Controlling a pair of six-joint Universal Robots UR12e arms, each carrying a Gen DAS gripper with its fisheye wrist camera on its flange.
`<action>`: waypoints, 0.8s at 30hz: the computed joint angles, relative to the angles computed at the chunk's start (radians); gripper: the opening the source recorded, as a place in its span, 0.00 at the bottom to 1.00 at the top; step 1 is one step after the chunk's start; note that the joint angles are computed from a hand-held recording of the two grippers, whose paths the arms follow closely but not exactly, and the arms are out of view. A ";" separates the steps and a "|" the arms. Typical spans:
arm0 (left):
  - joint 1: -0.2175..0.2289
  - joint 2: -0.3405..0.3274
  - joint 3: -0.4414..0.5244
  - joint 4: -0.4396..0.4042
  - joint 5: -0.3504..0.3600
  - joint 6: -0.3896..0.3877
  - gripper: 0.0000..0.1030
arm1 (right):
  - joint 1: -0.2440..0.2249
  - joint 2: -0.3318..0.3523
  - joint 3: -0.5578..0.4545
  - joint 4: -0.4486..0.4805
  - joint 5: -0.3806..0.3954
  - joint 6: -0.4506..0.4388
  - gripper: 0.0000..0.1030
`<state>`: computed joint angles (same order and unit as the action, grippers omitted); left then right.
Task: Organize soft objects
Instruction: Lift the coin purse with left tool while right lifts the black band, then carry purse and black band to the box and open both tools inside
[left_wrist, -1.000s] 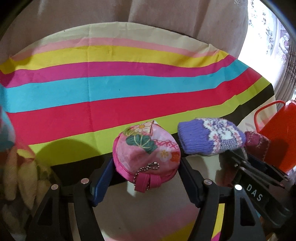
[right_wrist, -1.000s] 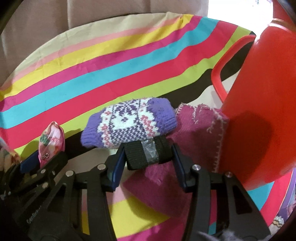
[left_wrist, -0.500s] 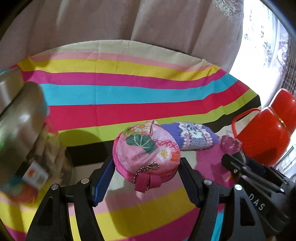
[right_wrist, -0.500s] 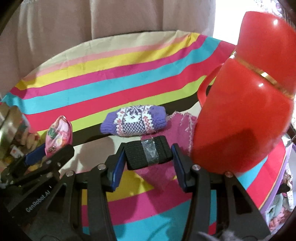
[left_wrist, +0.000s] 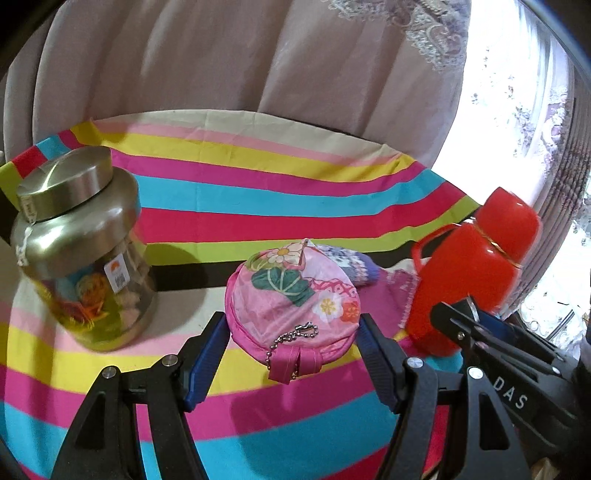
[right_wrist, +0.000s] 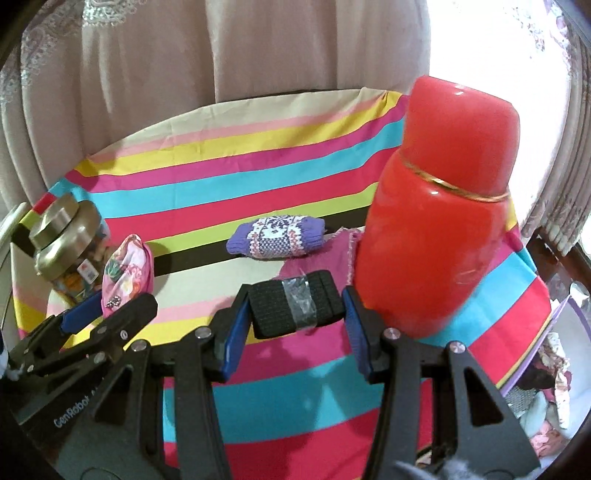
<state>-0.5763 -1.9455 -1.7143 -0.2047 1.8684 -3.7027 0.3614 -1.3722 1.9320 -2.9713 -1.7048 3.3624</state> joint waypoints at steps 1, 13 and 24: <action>-0.005 0.001 0.000 0.004 0.001 0.000 0.68 | -0.007 -0.011 0.011 -0.004 0.011 -0.007 0.51; -0.088 -0.021 0.056 0.029 0.011 0.035 0.68 | -0.131 -0.143 0.137 -0.042 0.100 -0.039 0.51; -0.149 -0.096 0.188 -0.020 -0.079 0.143 0.68 | -0.298 -0.250 0.266 -0.018 0.053 -0.084 0.51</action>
<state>-0.7255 -2.0418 -1.5260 -0.2243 1.7896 -3.5601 0.0632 -1.6220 2.1982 -2.9896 -1.6514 3.2785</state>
